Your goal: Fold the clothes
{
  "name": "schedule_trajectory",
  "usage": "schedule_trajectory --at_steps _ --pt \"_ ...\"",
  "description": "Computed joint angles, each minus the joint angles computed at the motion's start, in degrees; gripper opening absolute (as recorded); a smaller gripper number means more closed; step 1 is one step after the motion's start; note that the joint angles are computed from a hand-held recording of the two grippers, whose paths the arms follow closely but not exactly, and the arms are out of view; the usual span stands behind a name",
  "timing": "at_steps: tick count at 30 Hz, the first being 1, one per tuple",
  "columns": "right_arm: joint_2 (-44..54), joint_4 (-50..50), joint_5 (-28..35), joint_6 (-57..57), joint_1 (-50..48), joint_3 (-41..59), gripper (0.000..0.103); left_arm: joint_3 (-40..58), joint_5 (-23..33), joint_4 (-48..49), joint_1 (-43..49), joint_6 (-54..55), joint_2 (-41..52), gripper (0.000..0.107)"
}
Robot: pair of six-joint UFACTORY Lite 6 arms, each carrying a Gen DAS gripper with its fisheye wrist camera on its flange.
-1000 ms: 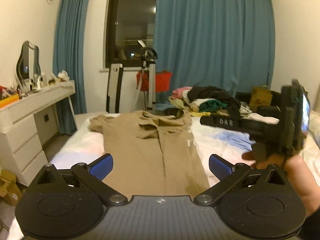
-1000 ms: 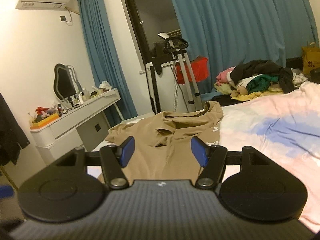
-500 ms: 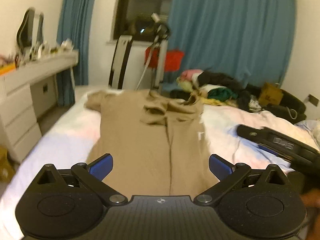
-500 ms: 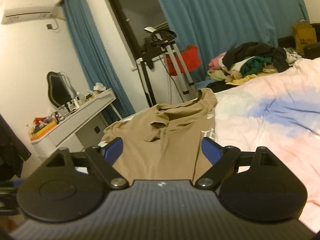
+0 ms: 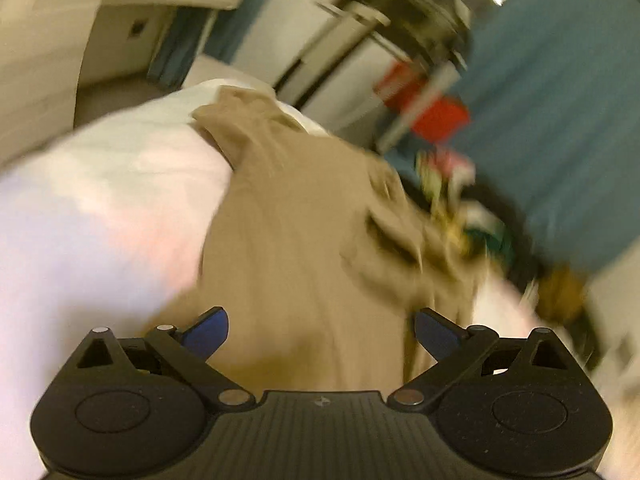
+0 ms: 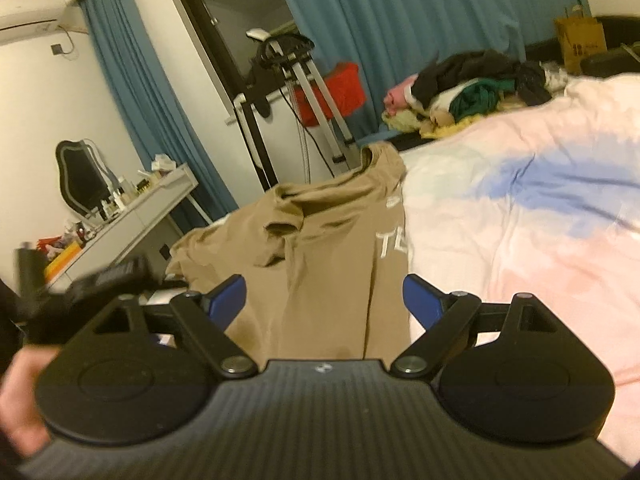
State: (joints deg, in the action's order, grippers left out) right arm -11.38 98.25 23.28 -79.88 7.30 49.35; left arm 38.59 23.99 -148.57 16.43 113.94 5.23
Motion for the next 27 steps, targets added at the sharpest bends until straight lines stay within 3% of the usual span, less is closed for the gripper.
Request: schedule_trajectory --at_steps 3,6,11,13,18,19,22,27 --pt "4.03 4.13 1.58 -4.28 0.99 1.72 0.087 13.76 8.51 8.76 9.35 -7.94 16.95 0.099" --pt "9.78 8.45 1.06 -8.05 2.32 4.83 0.087 26.28 10.19 5.18 12.55 -6.13 29.07 0.098" --pt "20.89 8.68 1.78 -4.57 2.67 13.04 0.087 47.15 12.82 6.29 14.79 -7.51 46.25 0.087" --pt "24.28 9.99 1.25 -3.64 2.26 15.3 0.087 59.14 10.46 11.71 15.09 -12.27 53.68 0.082" --pt "29.48 7.93 3.29 3.97 0.06 19.32 0.087 88.95 -1.79 27.6 11.86 -22.96 69.59 0.063" --pt "29.4 9.36 3.4 3.35 -0.15 19.02 0.087 92.56 -3.14 27.12 10.86 -21.98 71.69 0.056" --pt "28.81 11.6 3.63 1.67 -0.29 18.2 0.087 98.69 -10.06 15.69 7.02 -7.36 74.22 0.016" --pt "27.66 11.12 4.5 1.75 -0.91 17.54 0.087 85.78 -10.91 -8.3 1.42 22.62 62.47 0.005"
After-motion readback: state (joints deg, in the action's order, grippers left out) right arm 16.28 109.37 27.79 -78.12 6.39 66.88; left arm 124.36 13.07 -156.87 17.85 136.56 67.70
